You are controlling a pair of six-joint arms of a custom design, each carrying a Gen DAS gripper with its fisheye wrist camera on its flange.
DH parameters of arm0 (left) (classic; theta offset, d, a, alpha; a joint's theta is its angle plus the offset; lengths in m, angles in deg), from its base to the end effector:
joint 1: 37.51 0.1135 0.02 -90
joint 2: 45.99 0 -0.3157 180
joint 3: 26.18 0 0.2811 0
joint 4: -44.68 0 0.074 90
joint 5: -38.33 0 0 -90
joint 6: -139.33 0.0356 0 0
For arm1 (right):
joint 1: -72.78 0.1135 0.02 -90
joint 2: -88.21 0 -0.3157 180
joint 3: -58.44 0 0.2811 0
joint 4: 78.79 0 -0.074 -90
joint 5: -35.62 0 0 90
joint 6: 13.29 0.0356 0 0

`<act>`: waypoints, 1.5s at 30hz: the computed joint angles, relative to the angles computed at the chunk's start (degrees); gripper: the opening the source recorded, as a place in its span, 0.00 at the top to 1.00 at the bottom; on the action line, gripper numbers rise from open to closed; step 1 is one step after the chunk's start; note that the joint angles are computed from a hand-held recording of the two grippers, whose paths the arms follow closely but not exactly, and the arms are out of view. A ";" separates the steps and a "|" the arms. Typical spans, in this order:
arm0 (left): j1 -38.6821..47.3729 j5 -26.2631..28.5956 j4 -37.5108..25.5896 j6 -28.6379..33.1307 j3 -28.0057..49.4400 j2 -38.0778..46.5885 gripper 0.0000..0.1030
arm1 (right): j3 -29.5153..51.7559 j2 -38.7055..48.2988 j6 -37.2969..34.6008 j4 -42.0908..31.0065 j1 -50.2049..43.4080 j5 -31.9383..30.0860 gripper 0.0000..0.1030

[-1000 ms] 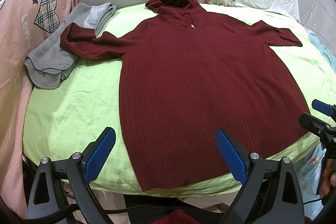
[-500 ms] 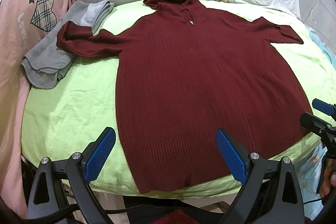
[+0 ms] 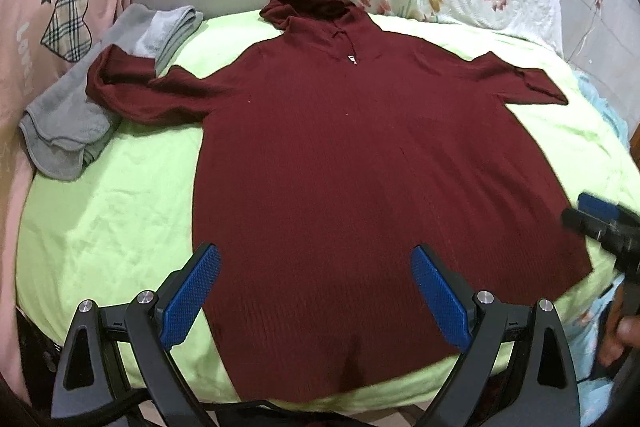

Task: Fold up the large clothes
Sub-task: 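Grasp a sleeve cuff with the right tool and fold it across the body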

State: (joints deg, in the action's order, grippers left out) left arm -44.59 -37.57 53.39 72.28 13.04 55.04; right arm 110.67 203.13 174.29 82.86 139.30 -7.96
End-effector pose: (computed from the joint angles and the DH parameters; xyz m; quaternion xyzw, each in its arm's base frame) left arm 0.2752 -0.0429 0.0888 0.2814 0.8992 -0.0720 0.3271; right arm 0.1421 0.2624 0.0527 0.2750 0.8746 0.0168 0.3991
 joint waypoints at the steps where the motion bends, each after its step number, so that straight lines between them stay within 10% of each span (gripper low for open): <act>1: -0.59 0.02 -0.37 -0.76 0.98 0.86 0.06 | -1.69 -1.02 0.32 0.22 -0.92 0.36 0.10; 8: -3.58 -3.68 -4.77 -2.13 8.26 6.09 0.06 | -18.83 -15.96 -6.24 5.75 -14.52 2.77 0.18; 13: -5.48 -4.97 -6.11 -3.97 12.56 9.12 0.06 | -29.77 -25.13 -33.95 25.25 -42.38 -5.62 0.19; 21: -8.37 -7.73 -10.59 -6.30 20.54 15.68 0.06 | -25.15 -13.76 -61.22 41.34 -73.33 -18.87 0.32; 28: -9.56 -9.08 -11.62 -6.33 24.78 19.83 0.06 | -16.95 -4.63 -65.85 38.26 -80.50 -21.38 0.44; 33: -9.76 -8.98 -12.03 -6.54 25.28 20.54 0.06 | -17.04 -4.98 -66.14 37.96 -82.36 -23.87 0.90; 45: -7.25 -5.12 -10.17 -7.48 25.09 19.56 0.06 | -17.62 -16.71 -51.16 40.76 -59.14 -29.62 0.95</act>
